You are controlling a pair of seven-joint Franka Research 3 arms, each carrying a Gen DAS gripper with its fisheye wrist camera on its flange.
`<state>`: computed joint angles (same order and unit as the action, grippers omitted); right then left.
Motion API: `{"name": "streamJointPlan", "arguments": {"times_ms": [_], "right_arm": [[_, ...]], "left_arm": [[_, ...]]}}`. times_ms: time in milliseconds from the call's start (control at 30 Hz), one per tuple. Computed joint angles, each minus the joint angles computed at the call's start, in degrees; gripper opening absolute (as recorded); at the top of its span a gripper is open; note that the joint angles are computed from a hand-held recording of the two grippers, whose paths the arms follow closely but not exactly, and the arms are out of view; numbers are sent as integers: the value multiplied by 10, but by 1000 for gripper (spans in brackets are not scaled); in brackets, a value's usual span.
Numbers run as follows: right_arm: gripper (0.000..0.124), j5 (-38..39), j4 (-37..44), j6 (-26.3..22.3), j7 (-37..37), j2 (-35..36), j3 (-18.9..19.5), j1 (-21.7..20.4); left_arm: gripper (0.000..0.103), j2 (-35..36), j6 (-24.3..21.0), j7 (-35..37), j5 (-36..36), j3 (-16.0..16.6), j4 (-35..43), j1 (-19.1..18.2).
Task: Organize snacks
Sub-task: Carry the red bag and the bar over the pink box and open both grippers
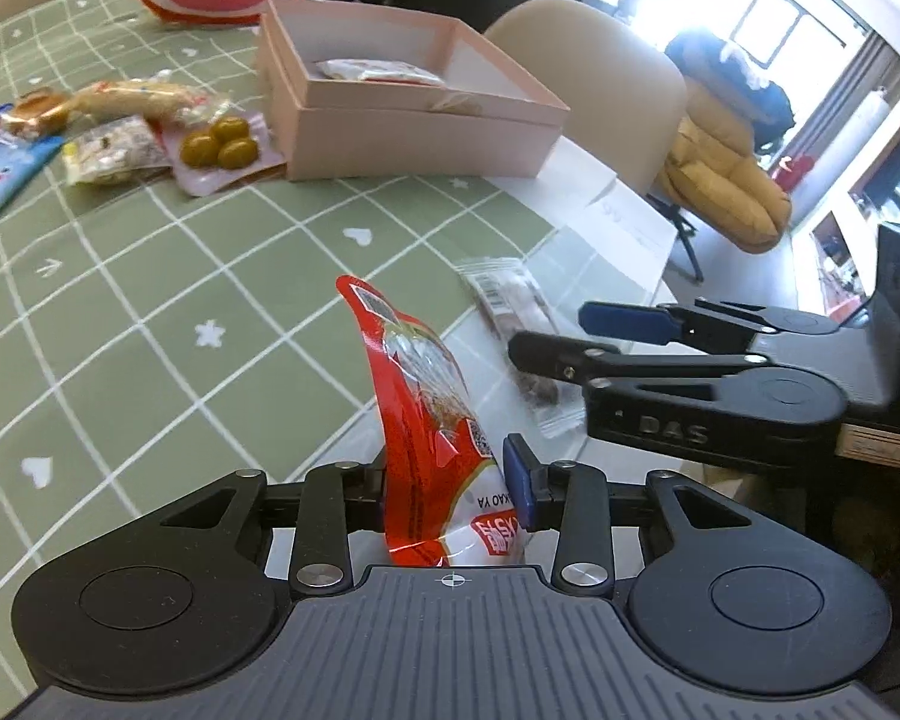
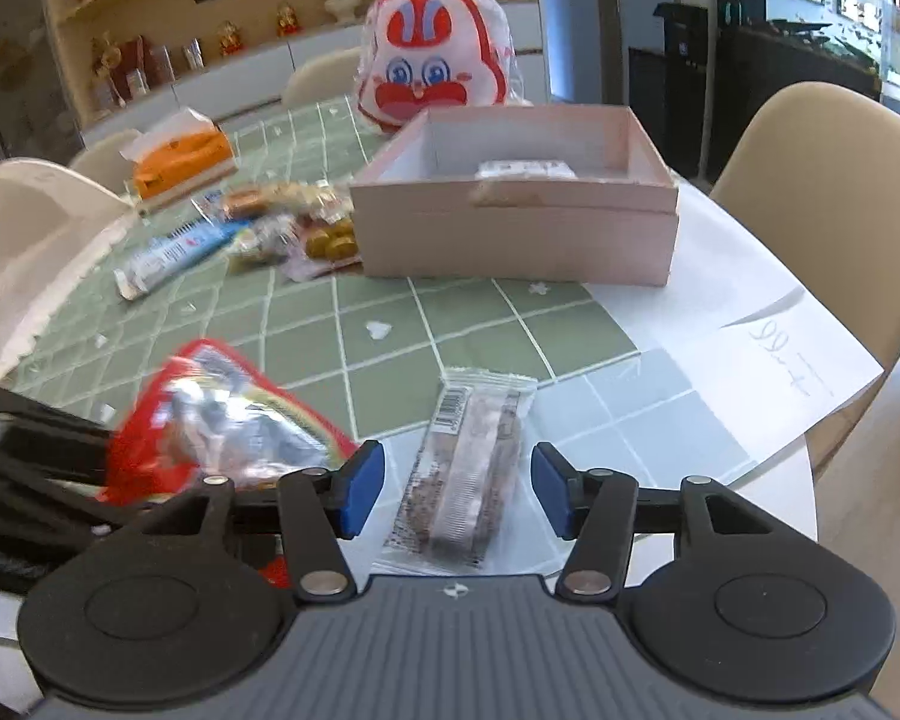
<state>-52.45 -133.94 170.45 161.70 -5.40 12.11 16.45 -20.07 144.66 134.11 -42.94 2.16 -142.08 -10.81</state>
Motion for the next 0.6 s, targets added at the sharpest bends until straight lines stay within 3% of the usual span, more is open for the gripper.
{"name": "streamJointPlan", "arguments": {"times_ms": [67, 400, 600], "right_arm": [[54, 44, 11, -35, -56, 11, -3, 13], [37, 126, 35, -50, -184, 31, -25, 47], [36, 138, 19, -41, -194, 5, -22, 36]], "left_arm": [[32, -4, 8, -6, 1, -2, -1, 1], [29, -3, 15, 8, -13, 6, 3, -12], [28, -3, 22, 47, -68, 17, 11, -18]]}}
